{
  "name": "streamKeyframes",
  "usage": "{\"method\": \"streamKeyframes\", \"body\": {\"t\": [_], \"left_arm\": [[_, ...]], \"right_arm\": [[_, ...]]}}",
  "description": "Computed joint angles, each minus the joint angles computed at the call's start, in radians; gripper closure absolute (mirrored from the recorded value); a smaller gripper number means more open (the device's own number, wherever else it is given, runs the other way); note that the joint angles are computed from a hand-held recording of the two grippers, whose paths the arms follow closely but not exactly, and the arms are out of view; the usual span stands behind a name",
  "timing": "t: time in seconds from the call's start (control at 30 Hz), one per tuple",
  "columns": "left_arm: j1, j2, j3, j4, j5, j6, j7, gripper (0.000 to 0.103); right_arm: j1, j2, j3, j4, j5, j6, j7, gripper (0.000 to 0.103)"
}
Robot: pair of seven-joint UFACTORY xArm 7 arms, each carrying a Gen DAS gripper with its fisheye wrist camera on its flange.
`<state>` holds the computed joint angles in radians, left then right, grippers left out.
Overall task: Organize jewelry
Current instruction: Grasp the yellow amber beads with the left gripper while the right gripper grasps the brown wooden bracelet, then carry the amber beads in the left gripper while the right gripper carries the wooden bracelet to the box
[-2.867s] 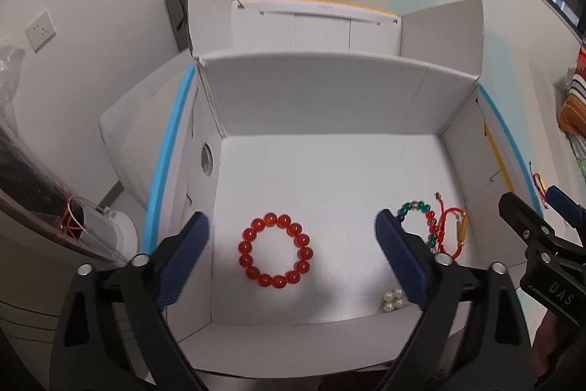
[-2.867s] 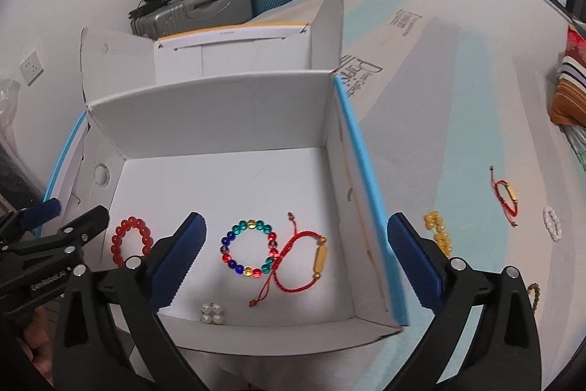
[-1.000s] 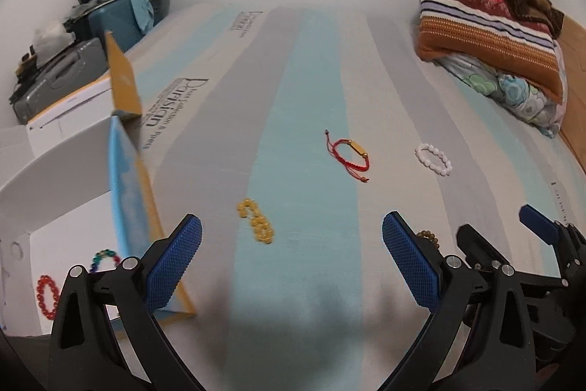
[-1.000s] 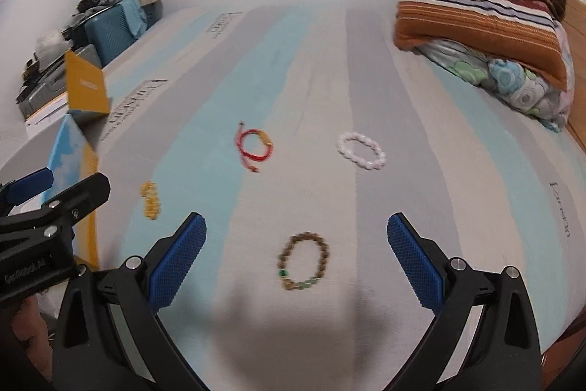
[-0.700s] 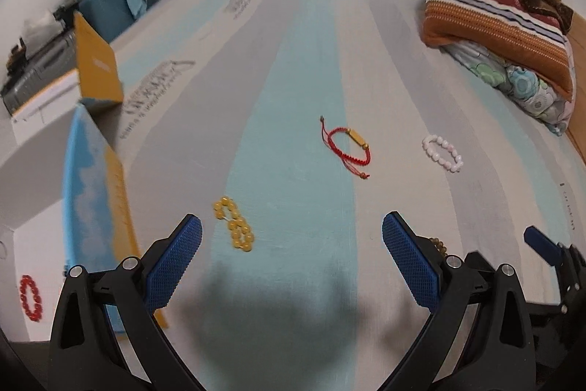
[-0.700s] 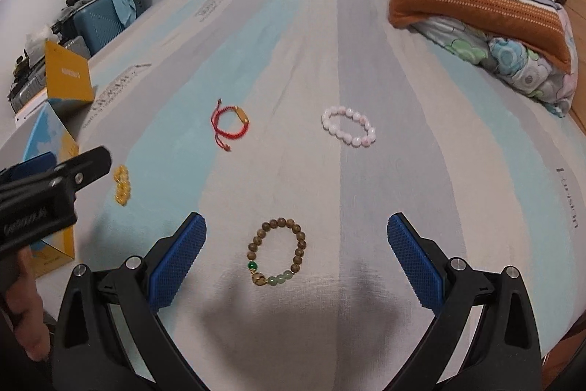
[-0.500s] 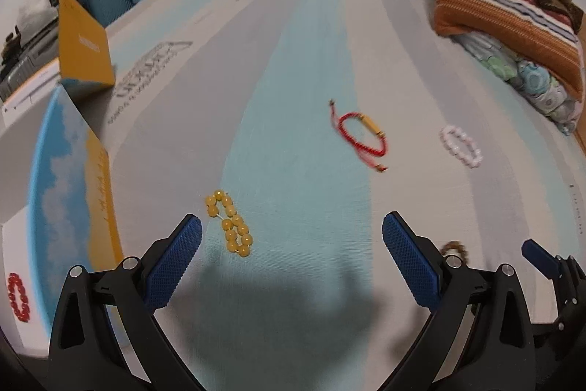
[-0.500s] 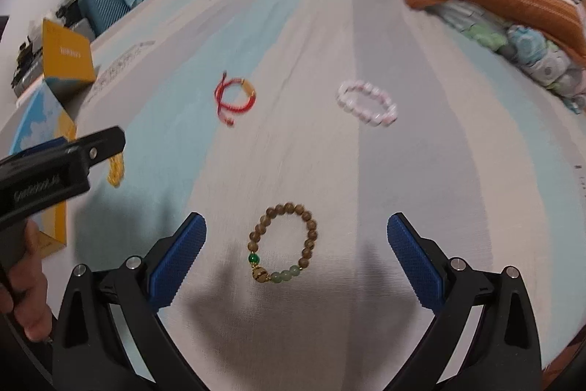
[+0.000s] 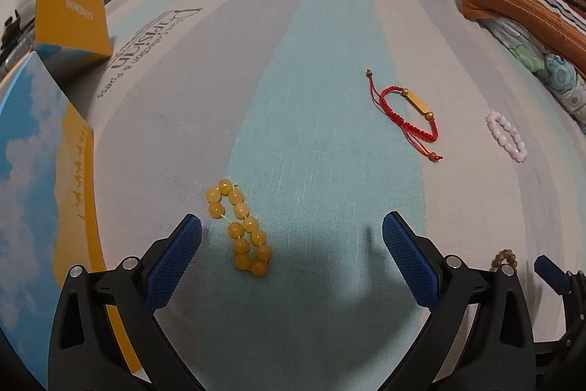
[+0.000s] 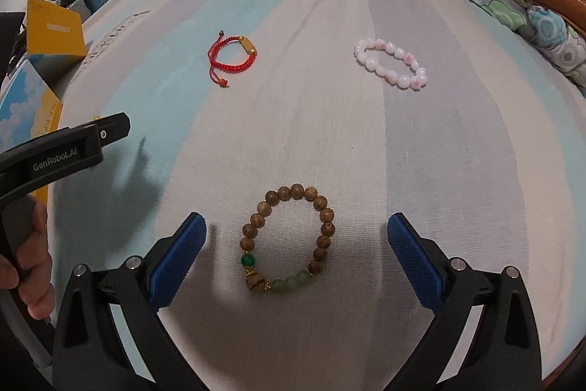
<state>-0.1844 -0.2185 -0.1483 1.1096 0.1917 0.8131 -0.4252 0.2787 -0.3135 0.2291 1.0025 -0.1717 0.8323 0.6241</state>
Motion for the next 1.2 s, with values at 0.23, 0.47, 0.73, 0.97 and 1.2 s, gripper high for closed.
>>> {"method": "streamKeyframes", "body": {"t": [0.23,0.47,0.73,0.97,1.2], "left_arm": [[0.004,0.044,0.012,0.011,-0.011,0.003,0.005,0.006],[0.001,0.064,0.013,0.022,0.007,0.015,-0.005,0.006],[0.000,0.051,0.013,0.020,0.021,0.043,-0.025,0.026],[-0.009,0.021,0.019,0.004,-0.023,0.047,0.042,0.078],[-0.017,-0.011,0.029,-0.018,-0.114,0.011,0.136,0.094]], "right_arm": [[0.006,0.010,-0.010,-0.018,0.021,0.001,-0.024,0.008],[0.002,0.004,-0.008,-0.023,0.019,0.007,-0.023,0.015],[0.005,-0.009,-0.009,-0.024,0.025,0.011,-0.050,0.051],[-0.002,-0.016,0.001,-0.025,0.007,0.008,-0.034,0.088],[-0.019,-0.042,0.013,-0.044,-0.035,-0.021,0.030,0.096]]}}
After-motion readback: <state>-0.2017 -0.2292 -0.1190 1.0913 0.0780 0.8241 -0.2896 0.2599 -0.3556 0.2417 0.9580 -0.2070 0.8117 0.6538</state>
